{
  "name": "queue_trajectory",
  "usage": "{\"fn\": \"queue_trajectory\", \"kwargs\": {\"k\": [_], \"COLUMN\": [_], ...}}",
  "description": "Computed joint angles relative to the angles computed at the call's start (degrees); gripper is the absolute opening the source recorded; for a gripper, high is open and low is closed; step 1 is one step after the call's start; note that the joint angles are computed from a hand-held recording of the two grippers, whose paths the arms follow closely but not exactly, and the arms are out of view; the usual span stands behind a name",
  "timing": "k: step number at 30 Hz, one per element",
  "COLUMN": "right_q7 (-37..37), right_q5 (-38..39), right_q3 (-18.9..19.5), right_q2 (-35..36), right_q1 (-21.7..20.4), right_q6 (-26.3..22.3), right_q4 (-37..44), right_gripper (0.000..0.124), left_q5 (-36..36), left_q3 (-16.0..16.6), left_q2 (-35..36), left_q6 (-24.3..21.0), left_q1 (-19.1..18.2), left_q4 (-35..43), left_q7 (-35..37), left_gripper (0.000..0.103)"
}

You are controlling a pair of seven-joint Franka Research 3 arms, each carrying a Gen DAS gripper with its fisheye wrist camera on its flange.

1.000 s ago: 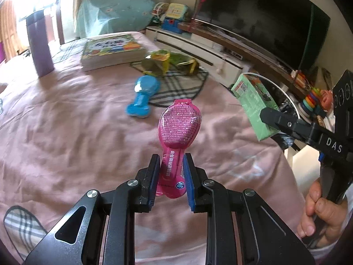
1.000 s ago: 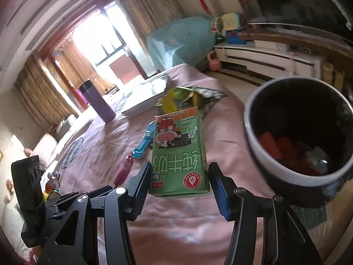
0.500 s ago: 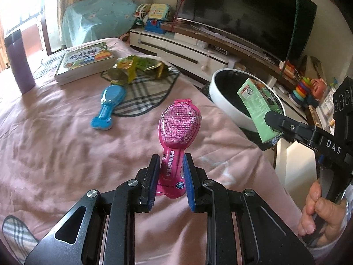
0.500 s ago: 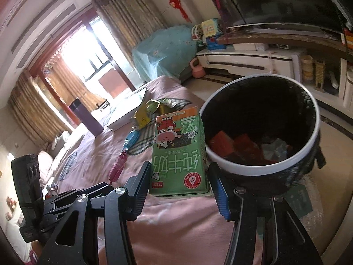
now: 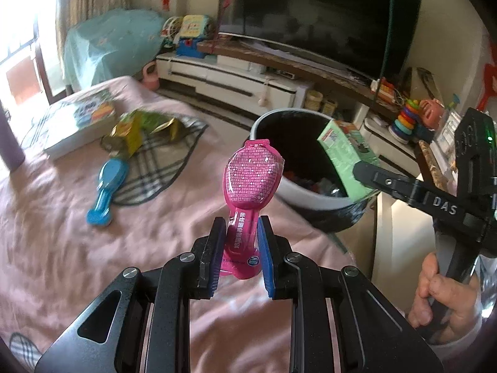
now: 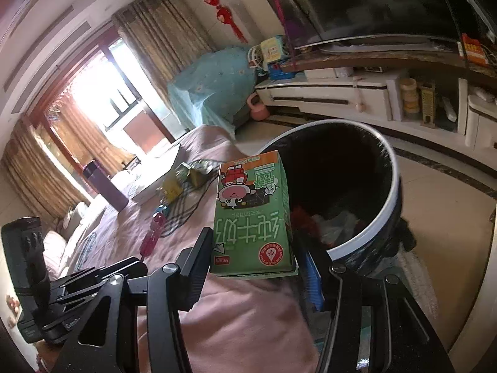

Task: Collect trash
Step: 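Carry both items over the trash bin and open both tools to drop them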

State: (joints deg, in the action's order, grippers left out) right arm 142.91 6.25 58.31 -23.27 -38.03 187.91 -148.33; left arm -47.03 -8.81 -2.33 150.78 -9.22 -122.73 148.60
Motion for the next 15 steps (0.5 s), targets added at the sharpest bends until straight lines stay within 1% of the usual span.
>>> {"fn": "queue_trajectory", "kwargs": {"k": [6,13,15], "right_q7": [-1.34,-3.45,-3.89], "right_q5": [0.10,-0.18,-0.27], "right_q3": [-3.97,-7.50,-8.27], "right_q2": [0.47,1.43,1.70], "right_q1": [1.72,2.93,3.19], "right_q6": [-0.09,-0.72,-0.76], "right_q4": [-0.84,-0.85,-0.83], "right_gripper": [0.054,0.054,0.054], "left_q5": [1.52,5.36,7.01], "left_q3": [-1.66,-3.62,-4.09], "left_q2": [1.26,3.90,5.03], "left_q6": [0.53,1.68,1.32], "left_q1": [-1.46,-2.56,-2.58], "left_q4": [2.26,5.24,6.28], "left_q7": [-1.01,-3.83,-5.29], "left_gripper": [0.020,0.019,0.010]}}
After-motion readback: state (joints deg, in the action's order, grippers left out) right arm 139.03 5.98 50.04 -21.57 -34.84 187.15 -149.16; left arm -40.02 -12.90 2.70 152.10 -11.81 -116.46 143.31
